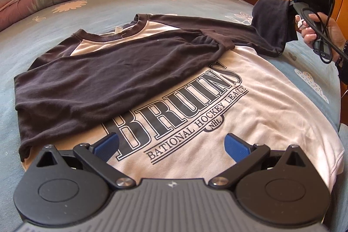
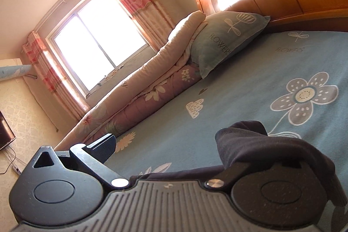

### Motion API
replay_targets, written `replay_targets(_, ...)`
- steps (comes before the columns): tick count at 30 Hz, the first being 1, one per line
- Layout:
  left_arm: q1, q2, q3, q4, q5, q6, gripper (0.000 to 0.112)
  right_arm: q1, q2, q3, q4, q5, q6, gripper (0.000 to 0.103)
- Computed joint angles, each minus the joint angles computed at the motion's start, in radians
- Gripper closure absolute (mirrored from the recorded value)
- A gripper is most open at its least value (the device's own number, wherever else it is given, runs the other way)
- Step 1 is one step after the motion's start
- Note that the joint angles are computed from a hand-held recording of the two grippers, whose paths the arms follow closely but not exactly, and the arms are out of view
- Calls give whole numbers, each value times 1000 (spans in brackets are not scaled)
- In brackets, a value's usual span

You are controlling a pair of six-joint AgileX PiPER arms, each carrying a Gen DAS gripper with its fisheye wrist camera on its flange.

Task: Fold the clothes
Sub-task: 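Lift and carry the held sleeve across the sweatshirt body with the right gripper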

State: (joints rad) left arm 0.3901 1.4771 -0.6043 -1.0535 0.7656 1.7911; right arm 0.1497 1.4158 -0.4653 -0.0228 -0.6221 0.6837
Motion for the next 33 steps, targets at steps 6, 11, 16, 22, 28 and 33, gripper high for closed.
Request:
replay_targets(6, 60, -12, -6, 32, 44, 23, 10, 105, 37, -140, 66, 117, -76, 0)
replay_targets(11, 115, -8, -15, 52, 72, 38, 10, 177, 96, -287, 65, 226, -117, 0)
replay_targets(16, 158, 2, -36, 63, 97, 33, 10, 234, 160, -423, 67, 319, -153, 0)
replay_targets(22, 200, 23, -71, 73, 120, 21, 10, 301, 231, -559, 49, 398, -173, 0)
replay_targets(28, 231, 38, -96, 86, 142, 1, 10, 353, 291, -657, -74, 446, -75, 0)
replay_targets(33, 244, 39, -100, 89, 152, 1, 10, 389, 331, -718, -218, 478, 46, 0)
